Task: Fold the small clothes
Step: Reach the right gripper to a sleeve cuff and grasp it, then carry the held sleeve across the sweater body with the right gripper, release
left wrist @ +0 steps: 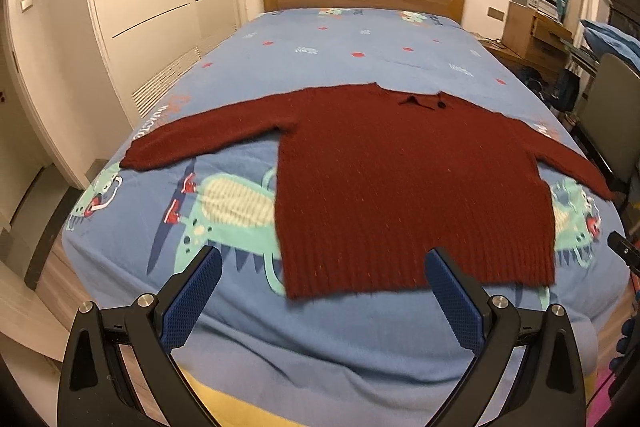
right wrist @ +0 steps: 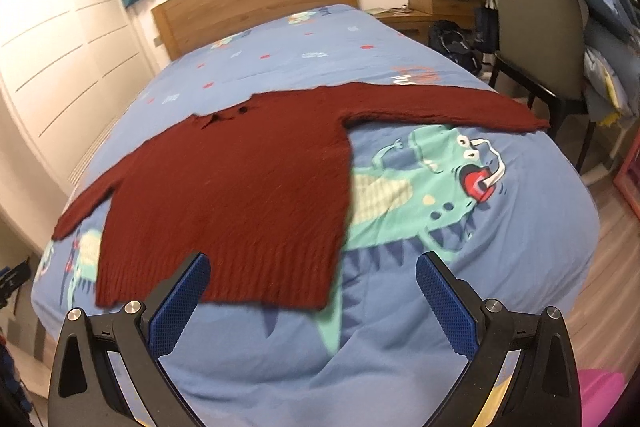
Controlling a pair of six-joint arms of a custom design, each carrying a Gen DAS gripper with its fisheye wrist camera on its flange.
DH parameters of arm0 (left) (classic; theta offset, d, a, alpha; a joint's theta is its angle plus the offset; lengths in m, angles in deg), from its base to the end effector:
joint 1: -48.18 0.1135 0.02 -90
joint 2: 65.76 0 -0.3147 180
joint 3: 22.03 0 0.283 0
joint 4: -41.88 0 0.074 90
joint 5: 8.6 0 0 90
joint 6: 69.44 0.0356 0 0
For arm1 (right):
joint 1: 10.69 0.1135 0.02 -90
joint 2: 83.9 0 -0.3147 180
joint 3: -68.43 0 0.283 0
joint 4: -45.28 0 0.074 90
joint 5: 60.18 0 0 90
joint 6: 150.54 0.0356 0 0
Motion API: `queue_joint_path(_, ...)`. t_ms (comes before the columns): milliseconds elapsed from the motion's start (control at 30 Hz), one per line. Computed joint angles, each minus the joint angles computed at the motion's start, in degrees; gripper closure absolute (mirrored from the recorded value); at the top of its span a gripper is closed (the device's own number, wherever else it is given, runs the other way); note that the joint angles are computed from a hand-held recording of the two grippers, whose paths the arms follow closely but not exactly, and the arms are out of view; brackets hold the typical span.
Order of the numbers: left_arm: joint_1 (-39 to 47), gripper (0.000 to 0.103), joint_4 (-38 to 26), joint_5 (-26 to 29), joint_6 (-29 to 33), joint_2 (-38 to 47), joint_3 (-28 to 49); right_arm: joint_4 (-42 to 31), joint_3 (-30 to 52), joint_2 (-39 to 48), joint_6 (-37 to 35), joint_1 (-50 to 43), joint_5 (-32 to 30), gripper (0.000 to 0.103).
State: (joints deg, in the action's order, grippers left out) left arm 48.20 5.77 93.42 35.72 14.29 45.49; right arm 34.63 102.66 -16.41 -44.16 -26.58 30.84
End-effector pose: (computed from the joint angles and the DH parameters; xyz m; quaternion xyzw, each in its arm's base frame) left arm 0.3138 -0.0073 0.2804 0.1592 0.9174 -0.0507 0.3611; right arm 0.2067 -0.0595 0.1730 0.2591 0.8829 -0.0065 0.3915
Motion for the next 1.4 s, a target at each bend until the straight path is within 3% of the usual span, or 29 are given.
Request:
queue_joint_path(200,-1.0,0.003,2.6,-3.3,-2.1,4.8,2.7,7.2,6.0,17.5,-5.4,-13.9,-6.9,0.000)
queue_joint_path(333,-1.5,0.003,1.8,-4.6,-4.1,9.7,6.2,9.4,11.5,26.4,-5.3,-21.9,-10.0,0.000)
queue_joint_path(633,-3.1,0.003,1.7,-6.1,-7.4,17.9,11.5,6.4,31.7,47.5,4.4,-35.9,-19.4,0.000)
queue_joint_path(1033,-3.7,0.003,1.6,-6.0,-7.4,24.8,15.6,9.2,48.5,61.0,13.9,-40.6,-22.5,0.001)
queue_joint_path(1300,-3.6,0.003,2.1,-7.5,-7.8,26.2,16.7,15.0,55.6,67.3,27.6,-43.3,-25.4,0.024)
queue_joint_path(1400,-3.6,0.003,1.8,-8.1,-7.9,26.8,17.0,14.0,58.8,69.2,31.7,-44.3,-25.7,0.043)
